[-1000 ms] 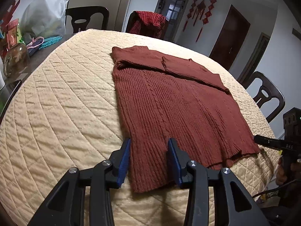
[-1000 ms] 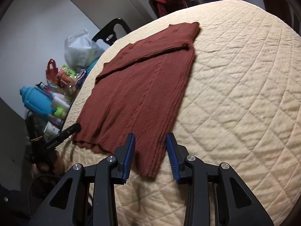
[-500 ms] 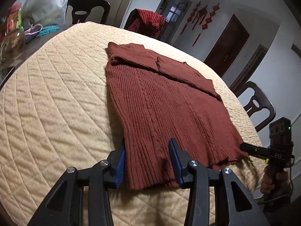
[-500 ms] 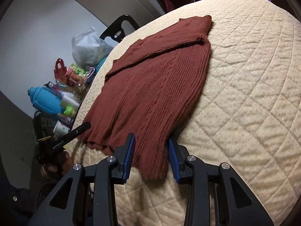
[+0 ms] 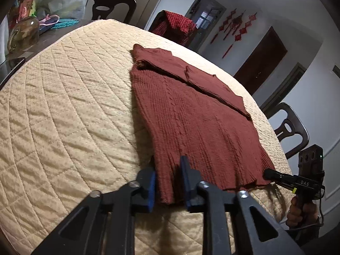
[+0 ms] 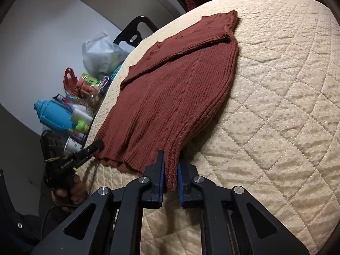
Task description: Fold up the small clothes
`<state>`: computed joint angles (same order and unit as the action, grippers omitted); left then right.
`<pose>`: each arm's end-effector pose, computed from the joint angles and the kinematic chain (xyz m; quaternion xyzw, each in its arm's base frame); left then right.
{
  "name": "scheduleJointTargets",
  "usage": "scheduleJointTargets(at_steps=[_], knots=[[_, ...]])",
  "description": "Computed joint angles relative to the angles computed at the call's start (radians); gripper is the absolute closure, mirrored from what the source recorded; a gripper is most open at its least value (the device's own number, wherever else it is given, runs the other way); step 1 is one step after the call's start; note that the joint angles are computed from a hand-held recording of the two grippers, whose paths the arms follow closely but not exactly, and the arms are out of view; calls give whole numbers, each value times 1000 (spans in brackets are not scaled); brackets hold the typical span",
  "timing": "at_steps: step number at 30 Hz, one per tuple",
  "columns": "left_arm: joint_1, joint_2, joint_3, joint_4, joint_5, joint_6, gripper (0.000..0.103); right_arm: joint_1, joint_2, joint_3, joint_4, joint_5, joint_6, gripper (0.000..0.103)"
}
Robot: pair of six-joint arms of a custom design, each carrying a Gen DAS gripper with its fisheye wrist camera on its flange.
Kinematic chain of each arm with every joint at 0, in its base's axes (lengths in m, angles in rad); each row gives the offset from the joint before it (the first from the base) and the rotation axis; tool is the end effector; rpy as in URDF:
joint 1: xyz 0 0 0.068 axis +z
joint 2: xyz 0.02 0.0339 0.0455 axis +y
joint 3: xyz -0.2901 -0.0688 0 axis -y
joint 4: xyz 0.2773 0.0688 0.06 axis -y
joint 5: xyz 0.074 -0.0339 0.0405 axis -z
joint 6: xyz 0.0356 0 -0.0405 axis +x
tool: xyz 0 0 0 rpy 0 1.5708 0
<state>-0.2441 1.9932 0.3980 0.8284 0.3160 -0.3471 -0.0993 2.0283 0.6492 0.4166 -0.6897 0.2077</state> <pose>0.2591 -0.0759 0.0246 0.0147 0.9108 -0.2511 0.3274 0.3185 -0.0090 0.0297 0.0372 0.9029 0.3373 0.2640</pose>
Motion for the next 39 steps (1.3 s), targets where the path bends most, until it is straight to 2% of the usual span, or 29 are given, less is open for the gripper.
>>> scheduleJointTargets(at_steps=[3,8,14,17,21,27,33,39], knots=[[3,2,5,-5,-9,-1,95,1,-9,-8,13,2,3,95],[33,-77,-41,4,-14,29,96,-55,-108,-75,40,1,-13,95],[81,-173,-116,27,30,41,96,-153,-217,-162,41,-44,-43,96],[75,-165,-136,57,36,52,96,-167,-208,-184,57,-53,-51,96],[70,-107,-104,33,40,41,96,-164,-131,-163,54,-50,-38,96],[51,-208,-133,49,20,33,96,-171,-221,-186,52,-76,-59,96],[47,-290,-74,-10,5,40,96,-161,-263,-133,40,-76,-44,96],[40,-328,65,-120,-17,76,96,-125,-283,-9,6,-38,-22,96]])
